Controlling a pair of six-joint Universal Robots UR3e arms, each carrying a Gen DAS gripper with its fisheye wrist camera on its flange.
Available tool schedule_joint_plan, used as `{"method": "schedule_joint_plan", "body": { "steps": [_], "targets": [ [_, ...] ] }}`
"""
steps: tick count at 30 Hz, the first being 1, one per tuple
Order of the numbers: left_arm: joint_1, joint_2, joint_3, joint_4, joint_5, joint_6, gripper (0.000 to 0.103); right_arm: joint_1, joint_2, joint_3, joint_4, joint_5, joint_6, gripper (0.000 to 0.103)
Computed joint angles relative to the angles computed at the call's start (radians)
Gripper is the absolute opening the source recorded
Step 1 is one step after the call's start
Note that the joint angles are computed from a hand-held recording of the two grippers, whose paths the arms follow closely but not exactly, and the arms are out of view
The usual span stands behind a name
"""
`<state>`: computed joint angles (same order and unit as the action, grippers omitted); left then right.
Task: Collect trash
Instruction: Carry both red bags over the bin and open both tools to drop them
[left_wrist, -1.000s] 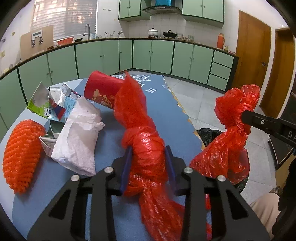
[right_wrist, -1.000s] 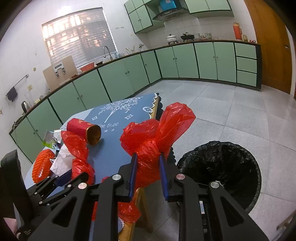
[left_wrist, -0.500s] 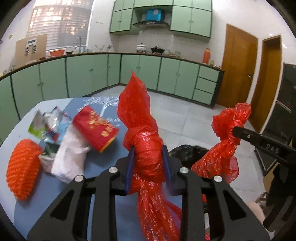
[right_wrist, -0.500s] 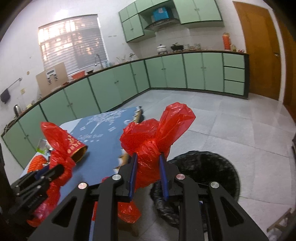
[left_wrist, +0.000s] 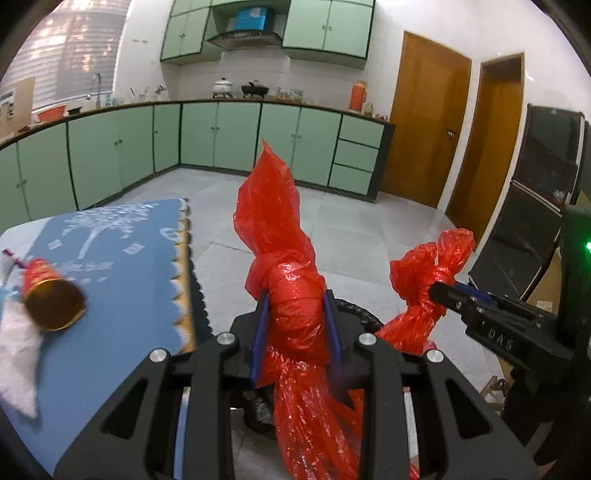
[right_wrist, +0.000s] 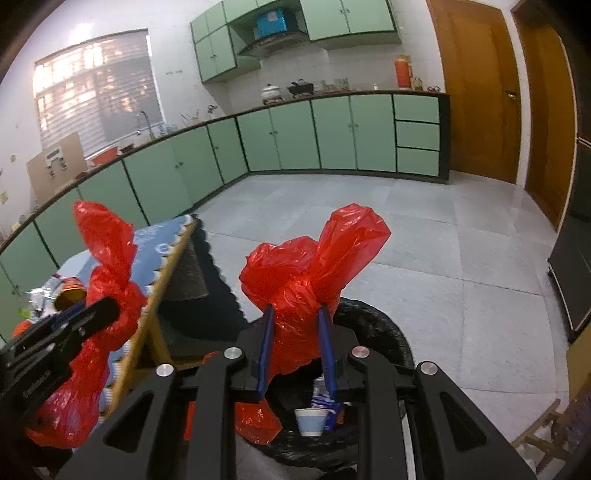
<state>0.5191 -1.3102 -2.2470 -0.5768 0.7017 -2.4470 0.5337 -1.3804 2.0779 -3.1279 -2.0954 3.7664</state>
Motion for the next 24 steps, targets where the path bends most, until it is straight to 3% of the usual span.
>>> {"method": "schedule_joint_plan", "body": {
  "steps": [4, 7, 15, 24],
  "targets": [
    [-0.147, -0.186, 0.034, 0.244, 0.105, -0.120, 0.027, -0.093, 0.017, 0.073, -0.069, 0.078, -0.044, 0.023],
    [-0.251, -0.312, 0.099, 0.301, 0.187, -0.172, 0.028, -0.152, 0.047, 0.103, -0.113, 0.125, -0.084, 0.023],
    [-0.396, -0.586, 0.316, 0.321, 0.316, -0.254, 0.041, -0.317, 0.131, 0.188, -0.250, 0.278, -0.142, 0.037],
    [-0.405, -0.631, 0.397, 0.300, 0.311, -0.300, 0.053, -0.346, 0.128, 0.211, -0.279, 0.282, -0.141, 0.045]
  ]
}}
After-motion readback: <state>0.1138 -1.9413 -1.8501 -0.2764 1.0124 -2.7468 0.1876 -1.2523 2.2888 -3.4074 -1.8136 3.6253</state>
